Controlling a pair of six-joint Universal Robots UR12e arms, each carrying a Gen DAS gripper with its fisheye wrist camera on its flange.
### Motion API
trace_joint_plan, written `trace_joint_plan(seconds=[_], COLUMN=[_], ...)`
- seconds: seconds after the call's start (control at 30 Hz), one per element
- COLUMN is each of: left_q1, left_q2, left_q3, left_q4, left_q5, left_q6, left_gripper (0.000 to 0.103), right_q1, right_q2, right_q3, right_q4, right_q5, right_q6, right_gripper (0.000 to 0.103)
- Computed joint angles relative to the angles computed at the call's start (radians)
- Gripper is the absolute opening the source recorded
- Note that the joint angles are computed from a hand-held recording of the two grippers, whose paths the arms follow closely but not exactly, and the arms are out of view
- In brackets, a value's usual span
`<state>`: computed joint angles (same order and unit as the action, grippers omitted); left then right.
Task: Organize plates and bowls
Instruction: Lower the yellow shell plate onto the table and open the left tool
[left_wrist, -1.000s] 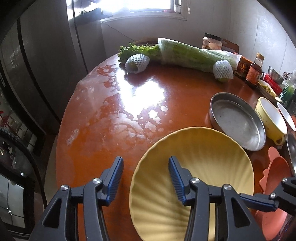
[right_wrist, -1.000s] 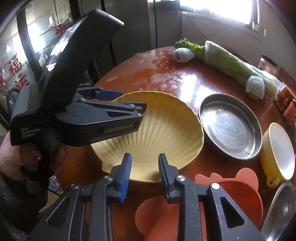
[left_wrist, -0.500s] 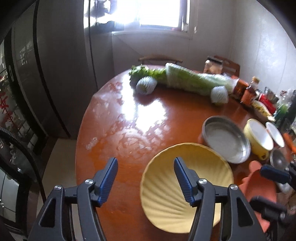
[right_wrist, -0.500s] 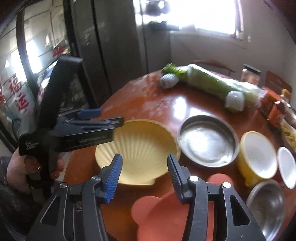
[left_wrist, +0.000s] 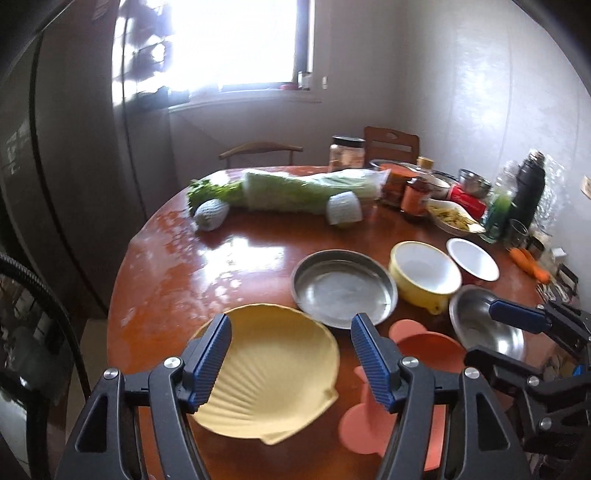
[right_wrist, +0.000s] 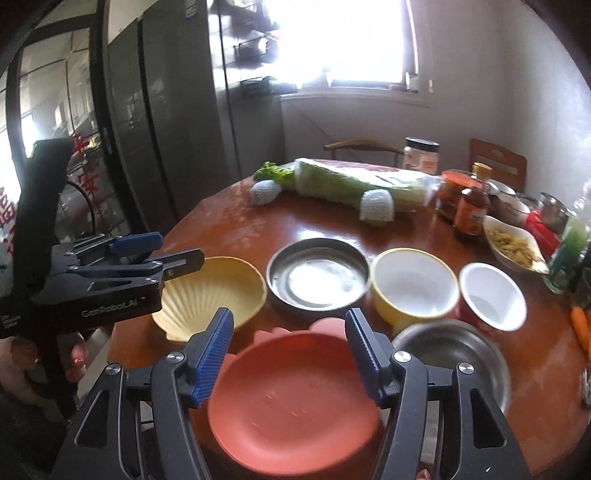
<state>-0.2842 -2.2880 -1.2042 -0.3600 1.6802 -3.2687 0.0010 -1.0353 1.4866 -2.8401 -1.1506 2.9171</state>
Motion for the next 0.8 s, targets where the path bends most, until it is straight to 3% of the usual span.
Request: trace_joint_plan(seconds=[0.4,0.8], left_q1=[-0.037,-0.040], left_q2=[-0.005,0.019], left_q3=[0.009,-0.054], left_q4=[-0.020,-0.051], left_q5=[-0.028,-0.080], left_q6=[0.036,0.023], left_gripper=[0.067,0.067], right_q1=[-0.038,-0.056], right_q2=[-0.051,-0.078], right_q3=[0.103,0.168], right_q4=[-0.069,-0.075], right_q5=[0.001,0.008], right_q6=[0.037,0.034], right_gripper=[0.065,0.065])
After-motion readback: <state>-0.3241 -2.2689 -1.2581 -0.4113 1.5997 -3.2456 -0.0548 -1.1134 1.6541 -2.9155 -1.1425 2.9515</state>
